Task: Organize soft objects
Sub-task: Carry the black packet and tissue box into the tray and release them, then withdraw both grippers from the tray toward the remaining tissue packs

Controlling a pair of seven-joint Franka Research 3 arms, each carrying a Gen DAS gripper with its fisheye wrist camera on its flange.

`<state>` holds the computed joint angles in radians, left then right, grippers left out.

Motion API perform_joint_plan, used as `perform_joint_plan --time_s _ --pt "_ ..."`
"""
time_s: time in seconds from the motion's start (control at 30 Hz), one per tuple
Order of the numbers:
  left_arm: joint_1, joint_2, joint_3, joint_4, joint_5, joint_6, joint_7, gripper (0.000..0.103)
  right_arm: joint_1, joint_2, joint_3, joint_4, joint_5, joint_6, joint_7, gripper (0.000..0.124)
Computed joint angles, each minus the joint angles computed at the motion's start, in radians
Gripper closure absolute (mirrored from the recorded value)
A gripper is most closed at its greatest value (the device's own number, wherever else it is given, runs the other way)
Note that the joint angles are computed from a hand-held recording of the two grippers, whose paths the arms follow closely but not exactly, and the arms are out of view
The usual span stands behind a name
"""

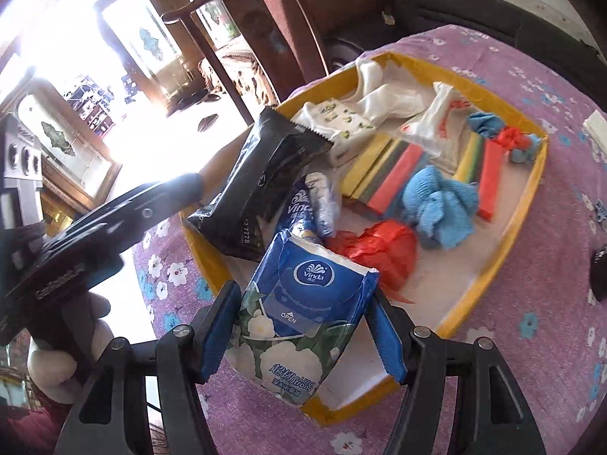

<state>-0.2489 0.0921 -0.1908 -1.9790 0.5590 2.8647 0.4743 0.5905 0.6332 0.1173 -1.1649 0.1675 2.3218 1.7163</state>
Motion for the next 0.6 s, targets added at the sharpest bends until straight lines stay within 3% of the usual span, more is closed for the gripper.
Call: perform_joint_plan --time_s 0.17,0.23,0.47,0.6 --pt "0.008 -0.023 -0.003 -0.041 -0.024 0.035 0.004 0.027 0.032 0.048 -0.057 0.081 -0.081 -0.072 0.073 0.054" --pt "0.007 -0.023 -0.002 -0.045 -0.014 0.047 -0.013 0.027 0.048 0.058 -0.083 0.091 -0.140 -0.105 0.099 0.063" --pt "0.004 -0.041 -0.010 -0.061 -0.015 0.056 -0.019 0.027 0.110 0.051 -0.147 0.073 -0.338 -0.092 0.160 0.060" --pt "-0.016 -0.058 -0.012 -0.037 0.156 -0.038 -0.142 0.020 0.050 -0.050 -0.090 -0.096 -0.268 0.060 0.181 0.056"
